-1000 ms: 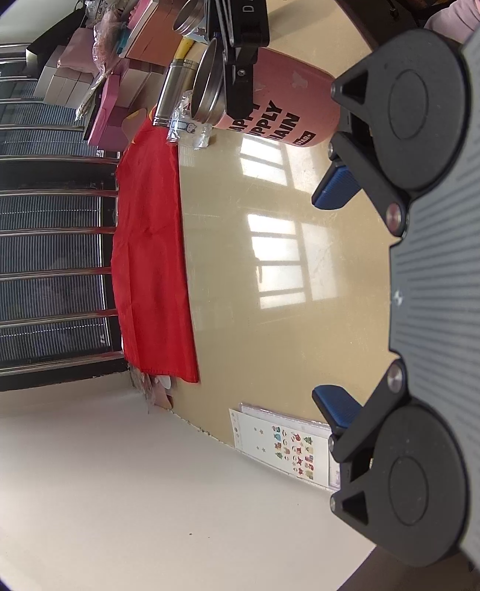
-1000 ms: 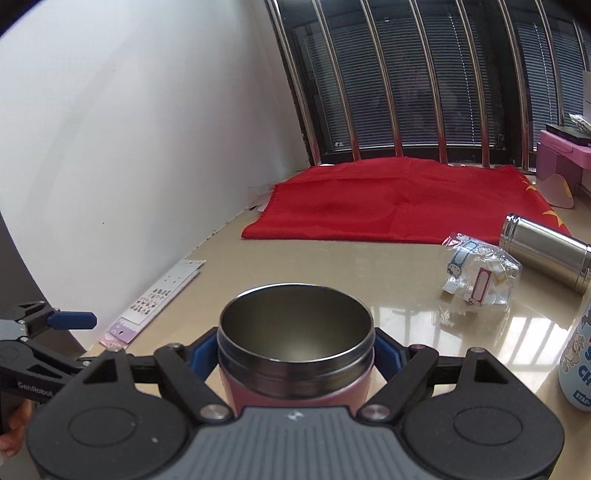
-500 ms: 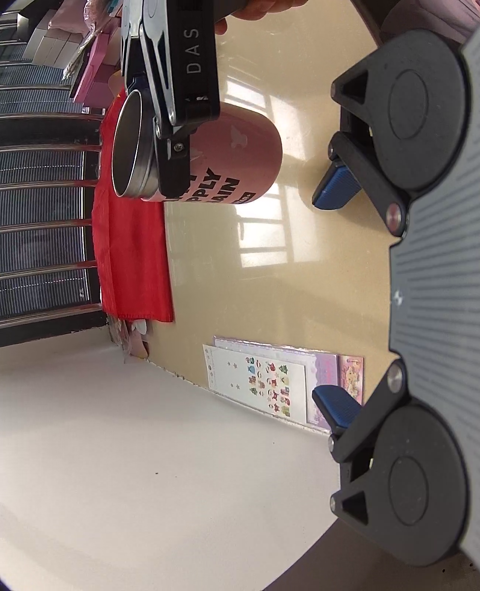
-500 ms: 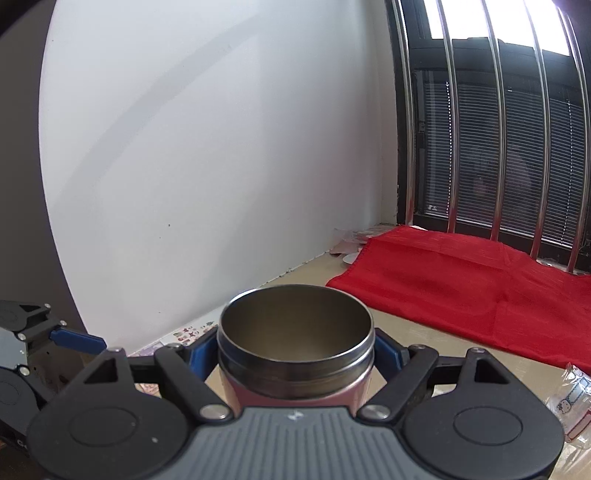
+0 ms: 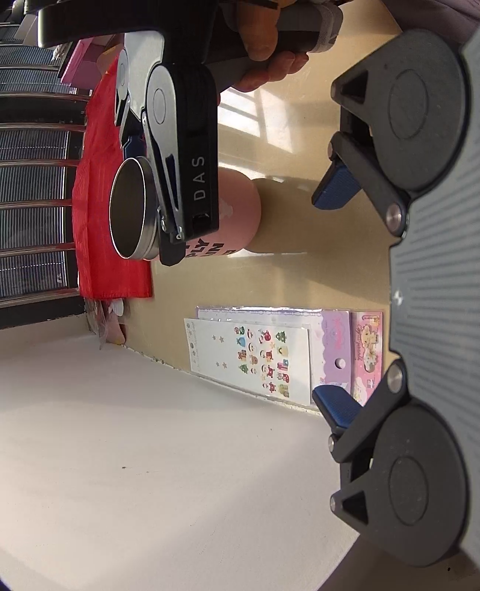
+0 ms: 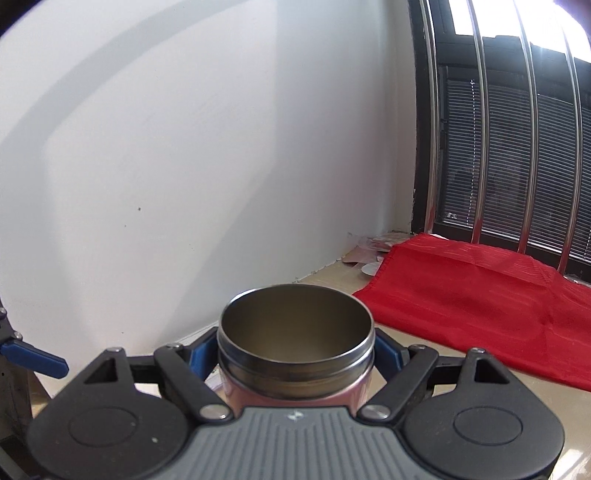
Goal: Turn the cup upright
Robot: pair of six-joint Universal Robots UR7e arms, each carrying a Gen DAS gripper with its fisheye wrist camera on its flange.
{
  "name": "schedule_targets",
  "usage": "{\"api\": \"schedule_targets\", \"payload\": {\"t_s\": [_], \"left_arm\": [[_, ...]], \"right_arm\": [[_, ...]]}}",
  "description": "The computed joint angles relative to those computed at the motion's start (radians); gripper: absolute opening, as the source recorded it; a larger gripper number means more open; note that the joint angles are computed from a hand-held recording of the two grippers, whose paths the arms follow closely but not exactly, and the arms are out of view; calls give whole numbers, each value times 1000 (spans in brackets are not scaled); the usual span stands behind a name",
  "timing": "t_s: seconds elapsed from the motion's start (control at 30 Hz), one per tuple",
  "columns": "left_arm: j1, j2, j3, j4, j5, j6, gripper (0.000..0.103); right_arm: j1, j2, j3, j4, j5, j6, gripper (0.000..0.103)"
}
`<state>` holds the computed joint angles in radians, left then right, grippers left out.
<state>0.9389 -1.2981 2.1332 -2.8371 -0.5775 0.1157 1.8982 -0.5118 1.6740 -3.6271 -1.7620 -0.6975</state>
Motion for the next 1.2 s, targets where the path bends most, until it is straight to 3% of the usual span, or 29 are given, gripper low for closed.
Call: {"api": "schedule_targets", "payload": {"t_s": [0.17, 0.23, 0.33, 0.57, 0.73, 0.97, 1.1, 1.2], "left_arm": [[6, -2, 0, 5, -9, 5, 103], [2, -3, 1, 6, -9, 3, 103], [-15, -10, 10, 11, 0, -8, 103], [-93, -51, 79, -19, 4, -48, 103], [-194, -74, 164, -60, -7, -122, 103], [-388, -40, 329, -275, 20, -240, 103], [-515, -29, 416, -275, 61, -414, 103], [-610, -48, 471, -206, 111, -582, 103]], "right_arm": [[-12, 2, 14, -20, 19, -2, 85], [-15, -13, 18, 0, 31, 27, 97], [-19, -51, 57, -28, 77, 61, 103], [-17, -213, 292, -168, 120, 45, 103], [-17, -371, 525, -272, 26, 60, 103], [2, -550, 804, -497, -154, 111, 103], [23, -597, 917, -608, -231, 110, 103], [37, -619, 994, -688, -268, 100, 103]]}}
